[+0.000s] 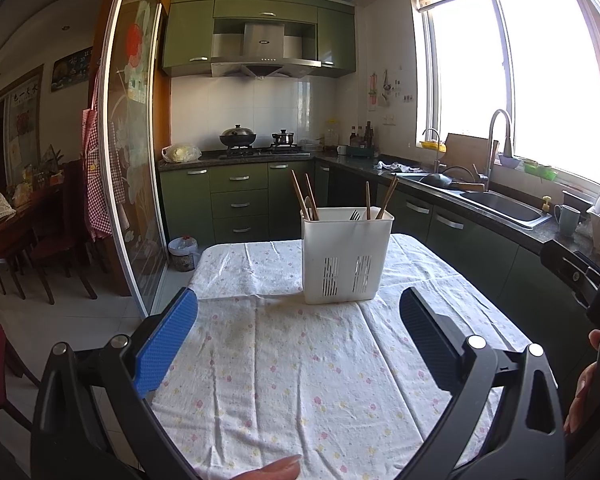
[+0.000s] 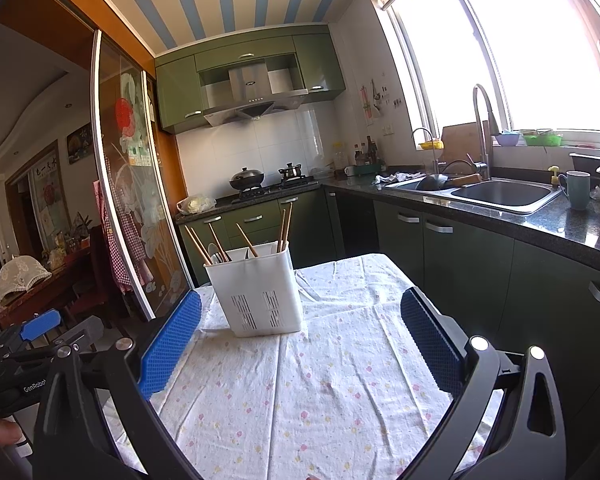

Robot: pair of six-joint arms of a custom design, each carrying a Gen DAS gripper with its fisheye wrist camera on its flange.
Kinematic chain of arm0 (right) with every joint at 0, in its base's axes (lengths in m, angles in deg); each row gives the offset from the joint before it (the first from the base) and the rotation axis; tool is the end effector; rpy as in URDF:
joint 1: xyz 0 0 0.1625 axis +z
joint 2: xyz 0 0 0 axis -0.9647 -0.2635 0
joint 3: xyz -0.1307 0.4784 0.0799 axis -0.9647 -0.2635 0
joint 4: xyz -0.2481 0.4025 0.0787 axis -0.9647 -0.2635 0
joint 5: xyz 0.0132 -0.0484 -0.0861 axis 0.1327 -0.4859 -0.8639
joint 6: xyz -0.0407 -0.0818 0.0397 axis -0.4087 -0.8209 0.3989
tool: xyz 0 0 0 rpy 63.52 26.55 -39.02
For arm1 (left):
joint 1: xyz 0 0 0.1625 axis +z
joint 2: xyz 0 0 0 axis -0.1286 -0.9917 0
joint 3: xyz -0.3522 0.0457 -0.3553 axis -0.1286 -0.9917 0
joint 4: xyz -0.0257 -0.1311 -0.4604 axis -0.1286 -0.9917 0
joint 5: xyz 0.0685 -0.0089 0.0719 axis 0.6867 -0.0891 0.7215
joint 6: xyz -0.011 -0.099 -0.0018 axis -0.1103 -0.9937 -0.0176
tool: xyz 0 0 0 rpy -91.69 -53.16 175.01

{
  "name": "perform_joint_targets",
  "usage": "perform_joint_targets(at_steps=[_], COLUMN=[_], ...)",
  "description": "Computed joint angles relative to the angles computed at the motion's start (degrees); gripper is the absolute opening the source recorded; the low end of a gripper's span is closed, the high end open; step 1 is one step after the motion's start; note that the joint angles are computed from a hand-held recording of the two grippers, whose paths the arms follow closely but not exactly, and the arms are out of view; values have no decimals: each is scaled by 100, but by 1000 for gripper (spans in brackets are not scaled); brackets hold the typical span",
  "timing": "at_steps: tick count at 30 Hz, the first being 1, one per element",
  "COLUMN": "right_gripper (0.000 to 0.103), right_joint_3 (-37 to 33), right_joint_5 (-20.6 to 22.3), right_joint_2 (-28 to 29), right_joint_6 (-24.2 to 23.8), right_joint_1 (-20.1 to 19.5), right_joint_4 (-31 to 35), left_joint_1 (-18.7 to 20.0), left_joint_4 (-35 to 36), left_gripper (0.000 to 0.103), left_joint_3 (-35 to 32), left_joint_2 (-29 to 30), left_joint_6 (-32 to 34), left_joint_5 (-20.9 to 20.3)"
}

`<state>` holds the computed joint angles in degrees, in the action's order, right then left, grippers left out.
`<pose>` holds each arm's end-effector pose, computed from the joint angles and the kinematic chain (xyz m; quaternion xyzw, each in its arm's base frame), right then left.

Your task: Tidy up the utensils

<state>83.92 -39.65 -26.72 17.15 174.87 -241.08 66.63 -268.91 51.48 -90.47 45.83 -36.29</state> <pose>0.2779 -0.8162 0.1633 0.2941 -0.7971 0.5151 0.1129 -0.1831 -0.7282 0.2586 0.1188 0.7260 -0.5617 0.3787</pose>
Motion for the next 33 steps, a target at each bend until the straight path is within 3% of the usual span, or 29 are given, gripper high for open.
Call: perform_joint_targets(at_steps=[33], right_gripper=[98], right_joint_3=[25], right_joint_5=[-19], right_joint_2=[3], right_joint_6=[8], right_joint_1=[30], right_joint_4=[43], left_joint_1=[-30], left_joint_4=[-326], left_gripper=[96], left_joint_3=[-25], left_joint_2=[-8], left_joint_6=[185], left_joint_5=[121])
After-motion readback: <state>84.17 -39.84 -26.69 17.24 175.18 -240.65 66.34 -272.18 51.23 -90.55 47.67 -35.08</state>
